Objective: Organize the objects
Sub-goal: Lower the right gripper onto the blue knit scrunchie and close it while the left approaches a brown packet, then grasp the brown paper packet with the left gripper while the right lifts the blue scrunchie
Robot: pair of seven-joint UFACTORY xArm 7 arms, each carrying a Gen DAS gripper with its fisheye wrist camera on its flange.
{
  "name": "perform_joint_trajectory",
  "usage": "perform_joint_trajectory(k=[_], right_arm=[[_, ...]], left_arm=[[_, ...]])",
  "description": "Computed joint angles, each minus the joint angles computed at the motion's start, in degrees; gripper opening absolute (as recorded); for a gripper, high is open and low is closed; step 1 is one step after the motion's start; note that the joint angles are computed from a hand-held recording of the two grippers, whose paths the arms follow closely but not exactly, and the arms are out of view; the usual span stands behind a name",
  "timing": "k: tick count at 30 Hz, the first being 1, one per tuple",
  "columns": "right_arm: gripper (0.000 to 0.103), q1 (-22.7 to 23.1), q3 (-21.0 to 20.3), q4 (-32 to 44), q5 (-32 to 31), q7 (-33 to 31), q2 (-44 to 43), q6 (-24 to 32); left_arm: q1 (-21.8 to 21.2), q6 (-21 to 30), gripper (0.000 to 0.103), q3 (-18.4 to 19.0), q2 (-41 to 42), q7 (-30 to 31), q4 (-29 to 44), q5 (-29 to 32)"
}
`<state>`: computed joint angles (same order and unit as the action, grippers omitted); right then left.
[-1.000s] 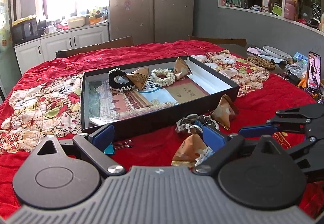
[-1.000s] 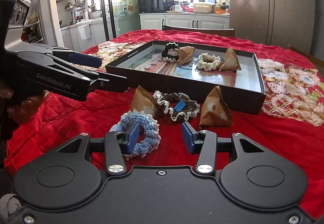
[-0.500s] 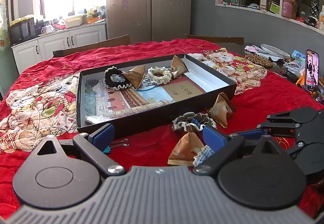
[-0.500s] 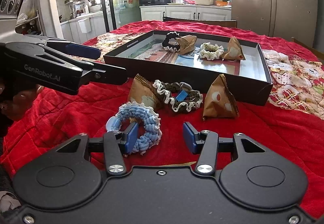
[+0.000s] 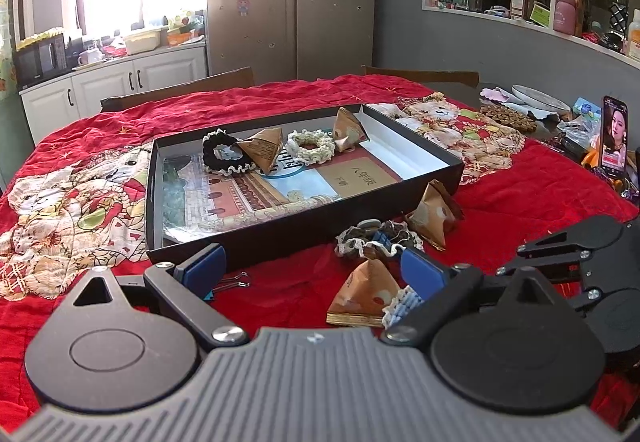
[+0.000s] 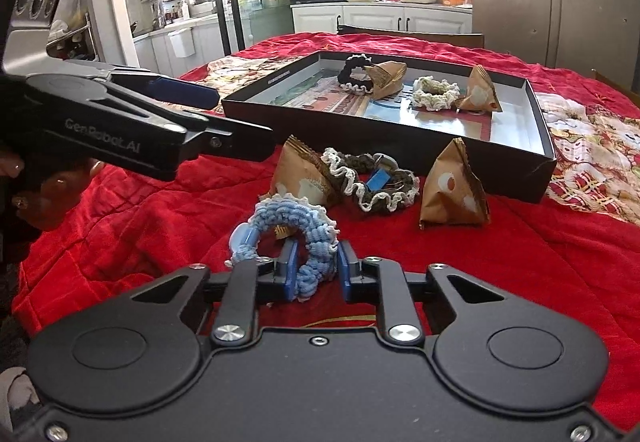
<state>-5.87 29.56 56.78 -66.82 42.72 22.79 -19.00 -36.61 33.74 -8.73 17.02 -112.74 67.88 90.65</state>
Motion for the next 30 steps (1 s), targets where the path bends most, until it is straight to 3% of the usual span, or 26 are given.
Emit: perform_joint_trajectory(k=[8,24,30], right_arm=[[0.015,-0.98,-0.61,-0.3,-7.1,5.5,-1.88,-1.7],[0.015,7.68,-12.04,-3.13,-11.35,9.2,-6.79,-6.11],[0.015,10.95,-16.37,-3.33,-12.47,10.76,-7.31,-7.55]], left_arm=[[-0.13,-0.66,0.098,-0.04,0.52,0.1,0.57,0.24],[-3.03,-1.88,0.098,2.32,7.31,8.18,7.37,-3.96],[-3.24,-4.58,0.09,3.91,8.84,10.86,8.63,-7.5]])
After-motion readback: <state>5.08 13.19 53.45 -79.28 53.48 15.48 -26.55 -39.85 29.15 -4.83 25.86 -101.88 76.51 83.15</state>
